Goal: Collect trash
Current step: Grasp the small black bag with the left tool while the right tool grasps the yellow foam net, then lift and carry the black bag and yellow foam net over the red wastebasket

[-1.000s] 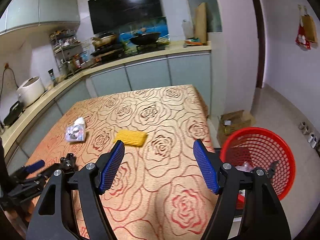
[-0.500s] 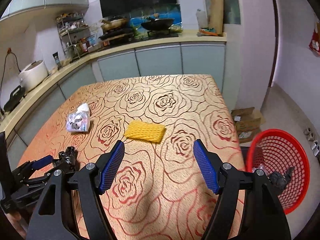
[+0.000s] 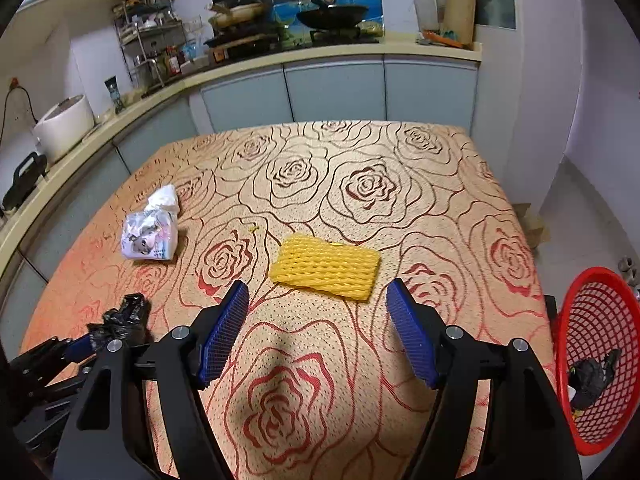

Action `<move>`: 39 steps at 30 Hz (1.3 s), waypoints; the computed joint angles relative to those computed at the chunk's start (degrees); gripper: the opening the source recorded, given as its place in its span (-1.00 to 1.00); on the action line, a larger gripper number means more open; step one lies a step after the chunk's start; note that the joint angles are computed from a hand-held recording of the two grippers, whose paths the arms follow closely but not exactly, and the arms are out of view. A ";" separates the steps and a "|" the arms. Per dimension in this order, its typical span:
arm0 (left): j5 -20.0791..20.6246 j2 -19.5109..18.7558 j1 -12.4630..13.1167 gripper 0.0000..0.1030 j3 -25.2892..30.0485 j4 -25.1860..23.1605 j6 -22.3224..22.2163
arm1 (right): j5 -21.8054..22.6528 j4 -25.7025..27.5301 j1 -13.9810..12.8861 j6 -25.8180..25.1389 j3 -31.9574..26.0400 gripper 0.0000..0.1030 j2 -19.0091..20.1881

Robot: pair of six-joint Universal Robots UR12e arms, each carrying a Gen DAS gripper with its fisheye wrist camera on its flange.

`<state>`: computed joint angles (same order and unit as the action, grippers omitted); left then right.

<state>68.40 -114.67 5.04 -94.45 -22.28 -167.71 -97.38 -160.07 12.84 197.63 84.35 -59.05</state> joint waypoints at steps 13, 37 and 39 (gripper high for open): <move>0.78 0.50 1.01 -0.60 -0.24 4.25 -1.13 | -0.79 6.36 -0.30 1.41 -5.84 0.50 4.03; 2.09 0.82 2.32 -0.60 -0.09 5.45 -3.54 | 1.63 7.09 -0.44 -1.37 -6.65 -0.38 4.71; 2.22 0.79 2.42 -0.60 0.08 5.50 -3.76 | 1.98 5.45 -0.33 -1.35 -5.62 -0.38 4.08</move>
